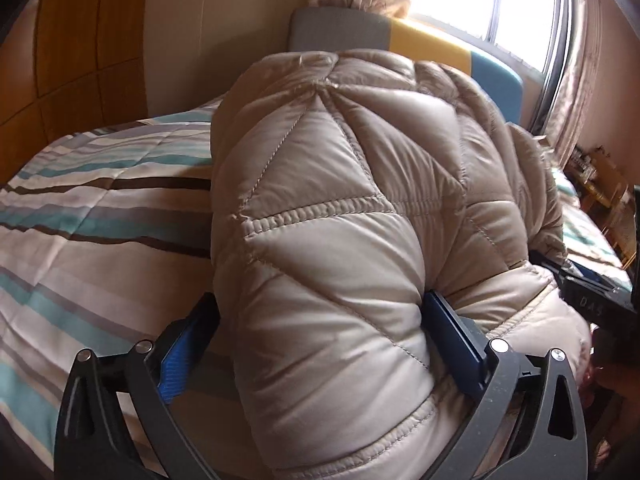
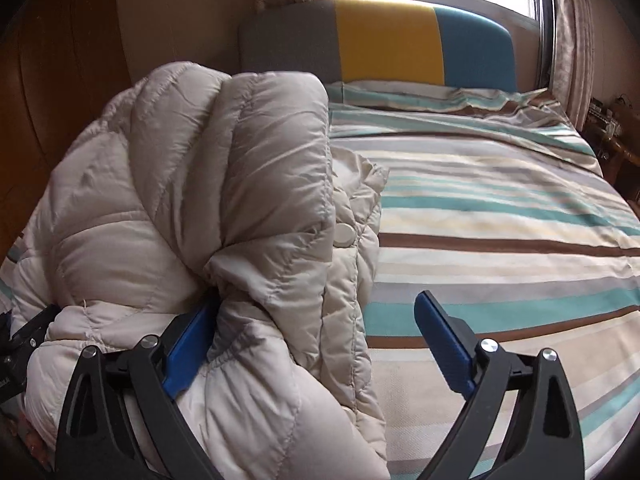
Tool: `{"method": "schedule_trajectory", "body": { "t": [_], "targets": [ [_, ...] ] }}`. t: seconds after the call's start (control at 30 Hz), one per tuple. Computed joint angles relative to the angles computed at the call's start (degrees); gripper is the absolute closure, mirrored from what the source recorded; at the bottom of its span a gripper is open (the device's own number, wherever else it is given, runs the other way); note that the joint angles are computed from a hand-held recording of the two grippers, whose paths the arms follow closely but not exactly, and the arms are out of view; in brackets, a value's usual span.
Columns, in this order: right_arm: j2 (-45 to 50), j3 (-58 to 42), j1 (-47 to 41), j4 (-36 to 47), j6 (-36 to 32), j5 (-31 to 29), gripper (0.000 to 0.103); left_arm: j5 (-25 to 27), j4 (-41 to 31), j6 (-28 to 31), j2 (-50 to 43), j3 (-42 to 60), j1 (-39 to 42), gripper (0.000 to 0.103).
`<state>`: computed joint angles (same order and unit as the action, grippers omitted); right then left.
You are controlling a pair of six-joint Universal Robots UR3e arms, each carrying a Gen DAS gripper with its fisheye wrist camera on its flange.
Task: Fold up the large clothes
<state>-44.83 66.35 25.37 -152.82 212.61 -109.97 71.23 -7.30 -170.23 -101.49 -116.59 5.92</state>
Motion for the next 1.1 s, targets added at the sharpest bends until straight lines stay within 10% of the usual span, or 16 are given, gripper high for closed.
{"method": "schedule_trajectory", "body": {
  "t": [0.57,1.1],
  "targets": [
    [-8.00,7.45,5.08,5.02,8.17,-7.41,0.003,-2.83,-1.68,-5.90,10.07,-8.22,3.64,0.003],
    [-15.97,14.73,10.21,2.21,9.16,-7.11,0.002,12.16,-4.94,-0.90,20.29,-11.77,-3.44,0.003]
  ]
}}
